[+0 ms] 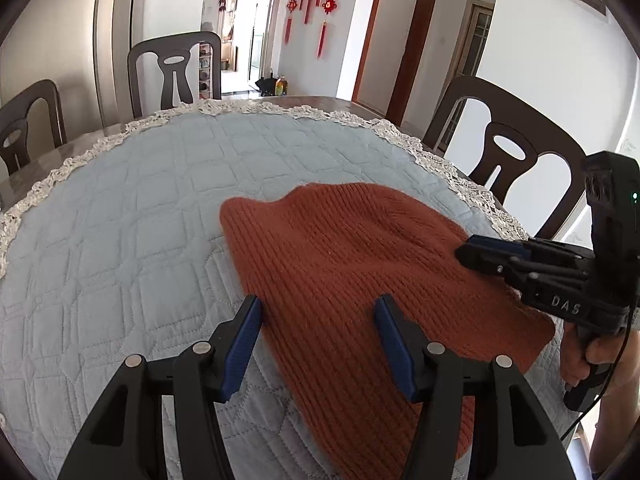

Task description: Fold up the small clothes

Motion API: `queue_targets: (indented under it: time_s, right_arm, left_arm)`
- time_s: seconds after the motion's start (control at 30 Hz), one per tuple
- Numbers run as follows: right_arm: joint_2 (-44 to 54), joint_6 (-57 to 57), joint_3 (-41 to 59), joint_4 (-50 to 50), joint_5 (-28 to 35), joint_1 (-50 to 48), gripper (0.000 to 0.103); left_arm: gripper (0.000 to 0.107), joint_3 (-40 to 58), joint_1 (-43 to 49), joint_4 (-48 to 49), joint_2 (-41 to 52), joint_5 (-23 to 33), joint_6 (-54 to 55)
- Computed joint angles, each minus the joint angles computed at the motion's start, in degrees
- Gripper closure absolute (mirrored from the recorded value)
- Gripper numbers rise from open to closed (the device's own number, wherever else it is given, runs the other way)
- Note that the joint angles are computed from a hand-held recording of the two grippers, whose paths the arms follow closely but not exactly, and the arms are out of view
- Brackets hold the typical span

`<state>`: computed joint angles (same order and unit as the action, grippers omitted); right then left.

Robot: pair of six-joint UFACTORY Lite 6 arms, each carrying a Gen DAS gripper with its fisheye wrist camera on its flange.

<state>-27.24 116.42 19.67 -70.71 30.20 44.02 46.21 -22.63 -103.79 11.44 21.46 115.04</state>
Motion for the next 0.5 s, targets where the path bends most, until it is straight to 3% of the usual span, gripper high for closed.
queue_targets:
  time_s: [0.13,0.3,0.4,0.5]
  right_arm:
    - [-1.6,0.2,-0.1,-1.5,-0.6,-1.8,0.079]
    - [2.9,6.4,-0.3,-10.4,-10.0,-11.0,0.079]
    - [1.1,2.6,-0.4,-6.2,-8.1,-10.2,0.079]
    - [-4.2,0.6,-3.4,-3.4,-9.7,-11.2,0.079]
  left_arm:
    - [0.046,1.1,0.2,3.2,-0.9,0.5,-3.5]
    - [0.046,7.5,-0.3,8.6,5.1,1.1,-9.7]
    - [0.046,10.1,-0.3,9.4,9.4,1.2,-11.1]
    - [0.046,8.7,0.9,10.0,7.8,2.7,-11.6]
